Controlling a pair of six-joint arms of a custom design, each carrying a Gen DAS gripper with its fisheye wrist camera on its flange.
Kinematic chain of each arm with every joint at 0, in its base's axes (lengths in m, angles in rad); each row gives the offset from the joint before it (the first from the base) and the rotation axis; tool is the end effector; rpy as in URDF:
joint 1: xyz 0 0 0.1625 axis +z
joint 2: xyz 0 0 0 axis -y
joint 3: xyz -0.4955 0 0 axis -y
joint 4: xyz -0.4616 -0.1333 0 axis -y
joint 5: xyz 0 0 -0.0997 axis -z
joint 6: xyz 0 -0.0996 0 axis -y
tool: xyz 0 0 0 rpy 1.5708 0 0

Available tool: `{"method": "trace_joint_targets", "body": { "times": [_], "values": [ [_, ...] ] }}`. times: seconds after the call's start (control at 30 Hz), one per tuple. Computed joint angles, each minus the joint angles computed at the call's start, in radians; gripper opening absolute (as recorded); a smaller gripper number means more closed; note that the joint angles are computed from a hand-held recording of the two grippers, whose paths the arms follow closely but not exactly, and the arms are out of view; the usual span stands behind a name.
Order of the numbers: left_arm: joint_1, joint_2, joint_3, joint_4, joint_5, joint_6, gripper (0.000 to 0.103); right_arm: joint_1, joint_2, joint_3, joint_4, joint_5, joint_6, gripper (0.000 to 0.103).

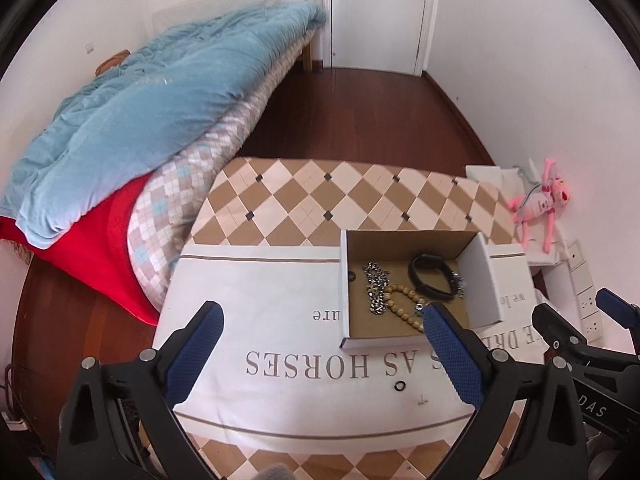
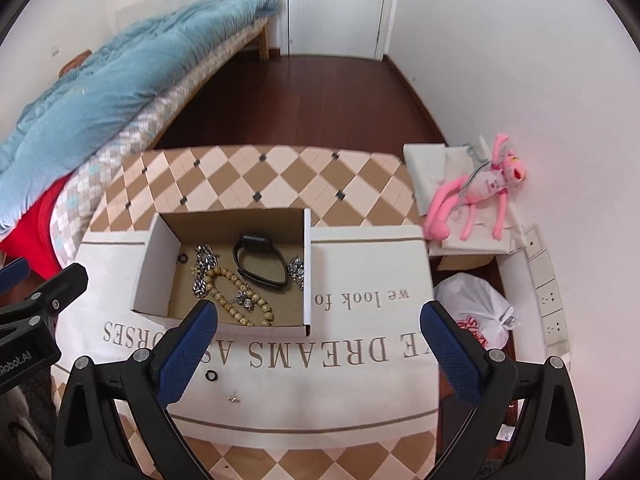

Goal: Organize jewelry
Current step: 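Move both tools back over the remaining jewelry on the mat, then grasp the black ring with the left tool while the right tool grasps the other gold earring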

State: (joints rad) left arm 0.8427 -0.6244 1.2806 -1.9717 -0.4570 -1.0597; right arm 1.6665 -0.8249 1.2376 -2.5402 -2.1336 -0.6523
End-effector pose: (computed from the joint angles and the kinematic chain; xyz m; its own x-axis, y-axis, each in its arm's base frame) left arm -0.4015 -0.7850 0.1028 -0.6489 -0.4036 -0.6450 0.1592 0.7569 -0.6338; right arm 0.1647 -0.8765 0.3225 -0.6412 -0.3542 0.6807 -0.5919 0.7929 -0.1449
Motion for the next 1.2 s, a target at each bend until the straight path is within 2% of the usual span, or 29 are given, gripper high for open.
{"method": "trace_joint_targets", "body": {
  "times": [0.37,0.47,0.6,0.7,0.77,0.8,0.83,0.9,1.03,1.2],
  "values": [
    [-0.065,-0.035,0.044,-0.007,0.041,-0.014,0.102,0.023,-0.108,0.085,-0.084,0.074,0.007,0.102],
    [-0.071,-0.041,0.046,0.007,0.041,-0.038,0.102,0.025,-0.125,0.094,-0.08,0.088,0.015,0.102],
    [-0.069,-0.033,0.025,0.143,0.051,-0.15,0.102,0.018,-0.132,0.102,-0.055,0.103,0.037,0.102],
    [-0.054,-0.035,0.053,0.155,0.036,-0.183,0.102,0.001,-0.127,0.116,-0.021,0.094,0.052,0.102],
    [-0.039,-0.04,0.092,0.108,0.002,-0.168,0.102,-0.019,-0.12,0.137,0.008,0.091,0.066,0.102],
    [-0.026,-0.044,0.121,0.045,-0.035,-0.13,0.102,-0.028,-0.117,0.145,0.02,0.095,0.068,0.094],
    [-0.018,-0.043,0.139,0.023,-0.058,-0.121,0.102,-0.041,-0.111,0.154,0.044,0.098,0.079,0.075],
    [0.001,-0.035,0.149,0.069,-0.096,-0.154,0.102,-0.063,-0.097,0.167,0.094,0.109,0.099,0.054],
    [0.034,-0.026,0.187,0.079,-0.161,-0.171,0.102,-0.096,-0.081,0.205,0.132,0.156,0.105,0.052],
    [0.055,-0.021,0.21,0.09,-0.177,-0.194,0.102,-0.103,-0.053,0.249,0.078,0.15,0.058,0.052]
  ]
}}
